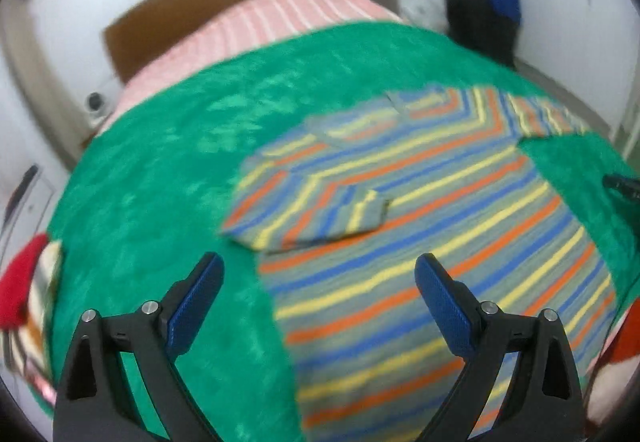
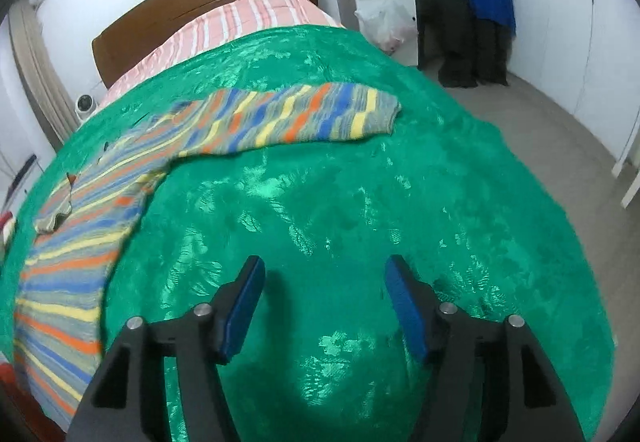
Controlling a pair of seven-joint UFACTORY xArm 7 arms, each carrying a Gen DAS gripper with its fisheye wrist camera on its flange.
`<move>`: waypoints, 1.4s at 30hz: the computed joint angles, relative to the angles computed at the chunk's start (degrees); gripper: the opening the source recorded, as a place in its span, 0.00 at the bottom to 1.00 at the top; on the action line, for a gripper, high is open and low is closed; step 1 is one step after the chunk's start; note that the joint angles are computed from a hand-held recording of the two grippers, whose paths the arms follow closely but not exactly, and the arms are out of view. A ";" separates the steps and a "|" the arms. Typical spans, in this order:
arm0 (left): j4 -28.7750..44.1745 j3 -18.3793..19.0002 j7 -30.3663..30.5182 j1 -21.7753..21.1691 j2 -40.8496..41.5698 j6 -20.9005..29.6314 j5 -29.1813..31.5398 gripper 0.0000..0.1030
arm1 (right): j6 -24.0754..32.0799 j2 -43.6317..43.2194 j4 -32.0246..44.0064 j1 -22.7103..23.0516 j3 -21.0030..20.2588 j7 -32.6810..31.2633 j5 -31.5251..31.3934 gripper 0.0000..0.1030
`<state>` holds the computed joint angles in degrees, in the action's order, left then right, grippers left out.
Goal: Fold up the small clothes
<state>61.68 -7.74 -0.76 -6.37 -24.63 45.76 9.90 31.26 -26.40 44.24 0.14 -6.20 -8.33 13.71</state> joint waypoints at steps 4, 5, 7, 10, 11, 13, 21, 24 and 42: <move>3.49 -3.41 -2.75 0.44 9.71 0.23 6.79 0.82 | -0.31 0.17 -0.17 -0.22 0.39 0.17 -0.49 0.62; 4.69 -4.11 -5.05 0.59 12.02 0.29 9.72 0.82 | -0.33 0.01 -0.29 -0.28 0.53 0.24 -0.72 0.63; 7.60 -4.15 -9.71 0.30 16.42 0.76 13.91 0.82 | -0.84 0.05 -0.62 -0.14 0.70 0.26 -0.89 0.65; 10.84 -1.79 -12.03 -1.11 20.63 2.54 12.29 0.32 | -1.00 -0.31 -0.95 -0.06 0.78 0.21 -1.25 0.67; 12.05 -0.77 -11.86 -1.55 21.73 3.85 10.19 0.08 | -1.05 -0.36 -1.00 -0.01 0.75 0.16 -1.30 0.67; 11.50 1.76 -12.48 -1.24 20.26 1.93 5.34 0.07 | -1.32 -0.20 -1.02 0.10 0.73 0.22 -1.25 0.67; 8.77 13.91 -17.28 11.28 11.59 -0.90 -14.93 0.07 | -1.74 -0.16 -1.22 0.55 0.37 -0.46 -0.72 0.69; 8.39 15.88 -20.30 16.31 13.17 0.95 -13.54 0.10 | -2.16 0.04 -1.36 0.22 1.11 0.09 -1.53 0.71; -3.40 20.67 -2.77 16.79 8.67 -6.04 -43.96 0.77 | -3.48 0.49 -1.99 -1.39 4.59 5.18 -10.02 0.79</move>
<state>58.28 12.93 -3.53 10.42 -15.96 39.72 -34.06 27.78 -25.91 42.25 -1.25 -1.62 -3.15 3.69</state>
